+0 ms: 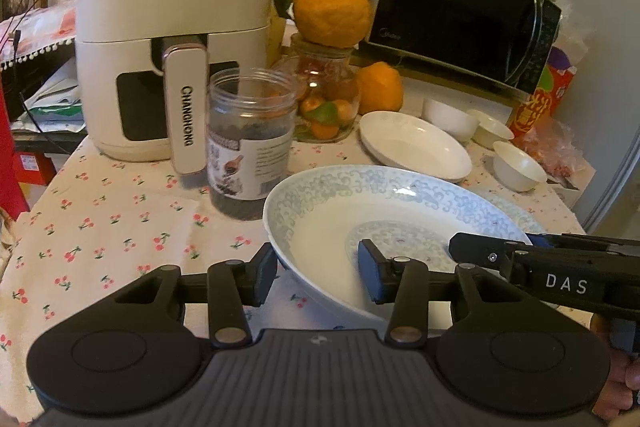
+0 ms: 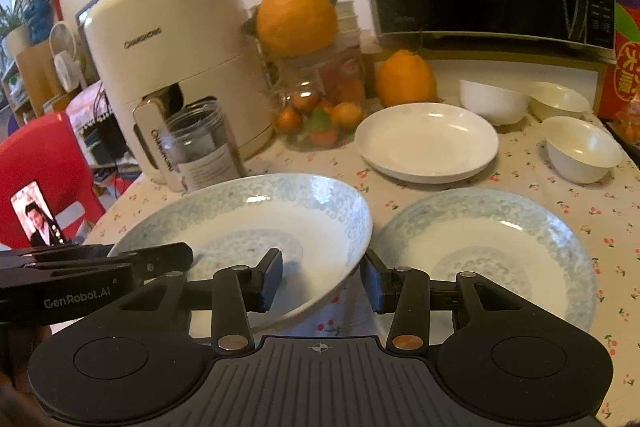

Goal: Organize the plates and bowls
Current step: 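Lower the held plate onto the other blue-patterned plate with the left tool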

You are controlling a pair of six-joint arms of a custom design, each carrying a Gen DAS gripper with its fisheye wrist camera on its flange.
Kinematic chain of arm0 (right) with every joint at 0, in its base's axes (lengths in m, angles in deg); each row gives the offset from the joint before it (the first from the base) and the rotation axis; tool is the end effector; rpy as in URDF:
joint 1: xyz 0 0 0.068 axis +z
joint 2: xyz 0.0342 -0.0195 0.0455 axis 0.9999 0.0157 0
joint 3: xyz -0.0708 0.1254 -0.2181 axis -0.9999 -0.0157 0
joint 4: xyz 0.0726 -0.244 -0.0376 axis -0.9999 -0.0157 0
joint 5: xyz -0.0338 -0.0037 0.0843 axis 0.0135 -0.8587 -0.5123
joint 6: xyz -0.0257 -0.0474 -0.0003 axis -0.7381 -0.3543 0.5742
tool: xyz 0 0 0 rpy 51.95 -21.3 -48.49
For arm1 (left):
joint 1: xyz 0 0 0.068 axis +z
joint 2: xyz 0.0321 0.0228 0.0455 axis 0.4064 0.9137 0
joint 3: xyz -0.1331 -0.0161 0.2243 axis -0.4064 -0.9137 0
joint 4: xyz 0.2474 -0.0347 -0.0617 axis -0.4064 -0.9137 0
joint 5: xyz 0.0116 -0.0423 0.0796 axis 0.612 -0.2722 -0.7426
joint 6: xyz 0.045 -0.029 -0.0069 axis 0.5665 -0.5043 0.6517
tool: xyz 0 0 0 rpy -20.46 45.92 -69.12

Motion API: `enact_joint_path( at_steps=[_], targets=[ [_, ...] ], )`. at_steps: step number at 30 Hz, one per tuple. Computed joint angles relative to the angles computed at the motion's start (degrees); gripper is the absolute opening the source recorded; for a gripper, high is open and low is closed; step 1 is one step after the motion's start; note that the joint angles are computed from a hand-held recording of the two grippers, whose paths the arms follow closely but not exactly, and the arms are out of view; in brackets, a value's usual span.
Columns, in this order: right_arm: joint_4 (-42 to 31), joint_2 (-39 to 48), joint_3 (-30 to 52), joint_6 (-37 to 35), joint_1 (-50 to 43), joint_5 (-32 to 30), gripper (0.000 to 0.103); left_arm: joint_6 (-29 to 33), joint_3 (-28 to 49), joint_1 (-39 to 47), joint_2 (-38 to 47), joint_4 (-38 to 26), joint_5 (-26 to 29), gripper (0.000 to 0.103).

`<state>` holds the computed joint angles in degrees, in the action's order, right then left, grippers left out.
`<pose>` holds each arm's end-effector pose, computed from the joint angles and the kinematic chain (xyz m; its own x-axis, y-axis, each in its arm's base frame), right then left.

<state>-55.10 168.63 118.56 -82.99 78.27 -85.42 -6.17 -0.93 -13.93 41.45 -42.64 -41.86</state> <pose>0.2993 -0.0353 0.0666 -0.5907 -0.1358 -0.7954 -0.4695 0.8595 0.2019 0.2432 -0.1679 0.0786 -0.5891 -0.2054 -0.7815 -0.1088 0.9785 -0.1751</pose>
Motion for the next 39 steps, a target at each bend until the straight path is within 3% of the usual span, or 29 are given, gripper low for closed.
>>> enact_joint_path(
  at_steps=[23,39],
  targets=[
    [-10.62,4.34,10.79,-4.97,-13.59,-4.44,0.042,1.82,17.60,-4.36,10.45,-6.18,2.31,0.040],
    [-16.39,10.80,19.06,-8.57,-17.41,-1.98,0.042,2.28,28.51,-6.03,18.47,-11.31,3.63,0.041]
  ],
)
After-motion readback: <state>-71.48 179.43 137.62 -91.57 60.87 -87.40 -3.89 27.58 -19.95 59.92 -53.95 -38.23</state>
